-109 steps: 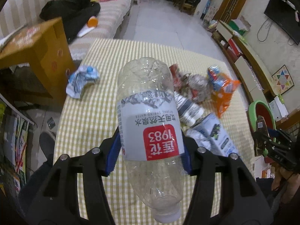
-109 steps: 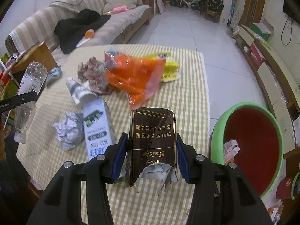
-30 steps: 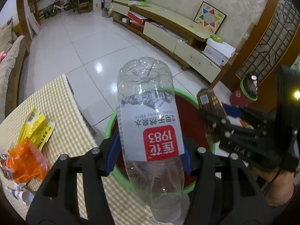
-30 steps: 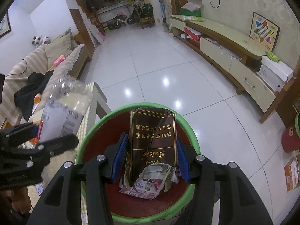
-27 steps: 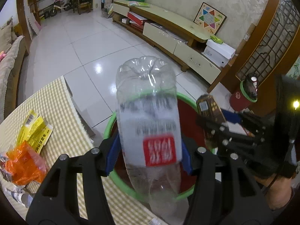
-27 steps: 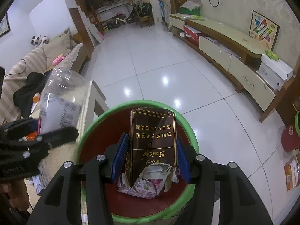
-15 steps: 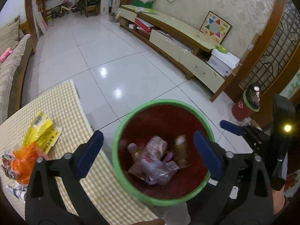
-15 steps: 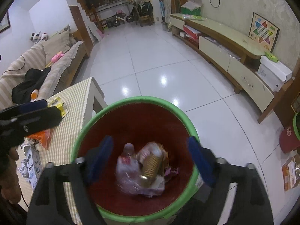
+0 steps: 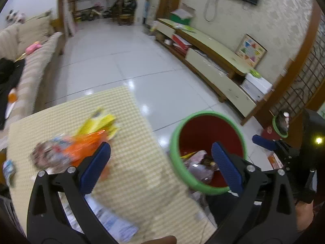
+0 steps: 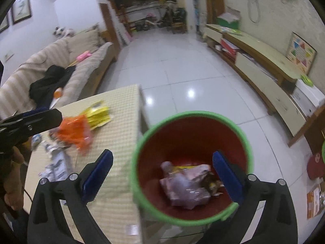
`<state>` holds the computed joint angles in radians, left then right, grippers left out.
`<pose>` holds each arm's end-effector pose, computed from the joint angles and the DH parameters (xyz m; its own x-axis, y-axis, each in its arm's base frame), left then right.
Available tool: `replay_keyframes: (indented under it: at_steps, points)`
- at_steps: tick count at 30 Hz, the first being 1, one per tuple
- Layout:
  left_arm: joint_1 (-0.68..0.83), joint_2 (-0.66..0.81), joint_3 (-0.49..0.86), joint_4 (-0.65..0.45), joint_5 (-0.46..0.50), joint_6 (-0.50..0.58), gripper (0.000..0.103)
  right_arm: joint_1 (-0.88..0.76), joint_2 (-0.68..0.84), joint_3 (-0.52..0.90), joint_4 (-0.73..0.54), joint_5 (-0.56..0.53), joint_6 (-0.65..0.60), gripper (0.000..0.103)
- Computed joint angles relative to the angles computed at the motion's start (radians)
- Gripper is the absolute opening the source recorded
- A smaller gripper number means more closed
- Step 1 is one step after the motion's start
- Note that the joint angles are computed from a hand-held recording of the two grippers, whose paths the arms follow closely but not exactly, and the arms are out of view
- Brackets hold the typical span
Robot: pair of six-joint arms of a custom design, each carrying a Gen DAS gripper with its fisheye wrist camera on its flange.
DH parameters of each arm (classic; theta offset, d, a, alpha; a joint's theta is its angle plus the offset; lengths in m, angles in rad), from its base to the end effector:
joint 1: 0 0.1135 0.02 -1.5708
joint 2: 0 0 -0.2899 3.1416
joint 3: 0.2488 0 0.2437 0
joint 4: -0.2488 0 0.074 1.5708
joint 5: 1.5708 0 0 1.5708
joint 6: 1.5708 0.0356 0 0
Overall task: Collect trash
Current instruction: 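Grasp the orange bag with the right tool while the left tool grasps the blue wrapper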
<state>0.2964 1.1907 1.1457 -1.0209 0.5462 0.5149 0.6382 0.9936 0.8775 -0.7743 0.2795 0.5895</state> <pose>0.1982 0.0412 0.3406 -0.7331 0.2161 -0.6449 0.4041 0.9010 -0.1575 0.1436 0.0943 0.3046 -0.7598 0.1018 -0.6421 -0.0130 0.9851 0.1715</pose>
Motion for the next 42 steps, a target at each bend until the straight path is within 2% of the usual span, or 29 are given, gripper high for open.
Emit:
replay_keyframes:
  at_steps: [4,8,11,15,21,27,36,42]
  points:
    - [0.267,0.043,0.053,-0.109,0.076,0.194,0.098,0.186,0.102,0.072,-0.007,0.071,0.087,0.095]
    - [0.492,0.132,0.126,-0.184,0.118,0.349,0.098,0.291,0.194,0.139,-0.004,0.109,0.126,0.095]
    - [0.623,0.215,0.184,-0.215,0.126,0.444,0.098,0.350,0.265,0.189,0.004,0.124,0.140,0.095]
    - [0.745,0.332,0.268,-0.227,0.122,0.514,0.098,0.392,0.370,0.282,0.014,0.138,0.115,0.095]
    - [0.848,0.485,0.392,-0.208,0.106,0.532,0.098,0.423,0.493,0.379,0.037,0.139,0.081,0.095]
    - [0.889,0.614,0.500,-0.177,0.077,0.524,0.098,0.426,0.629,0.504,0.039,0.135,0.012,0.095]
    - [0.871,0.843,0.720,-0.174,0.024,0.493,0.098,0.396,0.792,0.642,0.037,0.123,-0.094,0.095]
    - [0.825,0.947,0.791,-0.101,-0.042,0.448,0.098,0.367,0.865,0.687,0.057,0.107,-0.146,0.096]
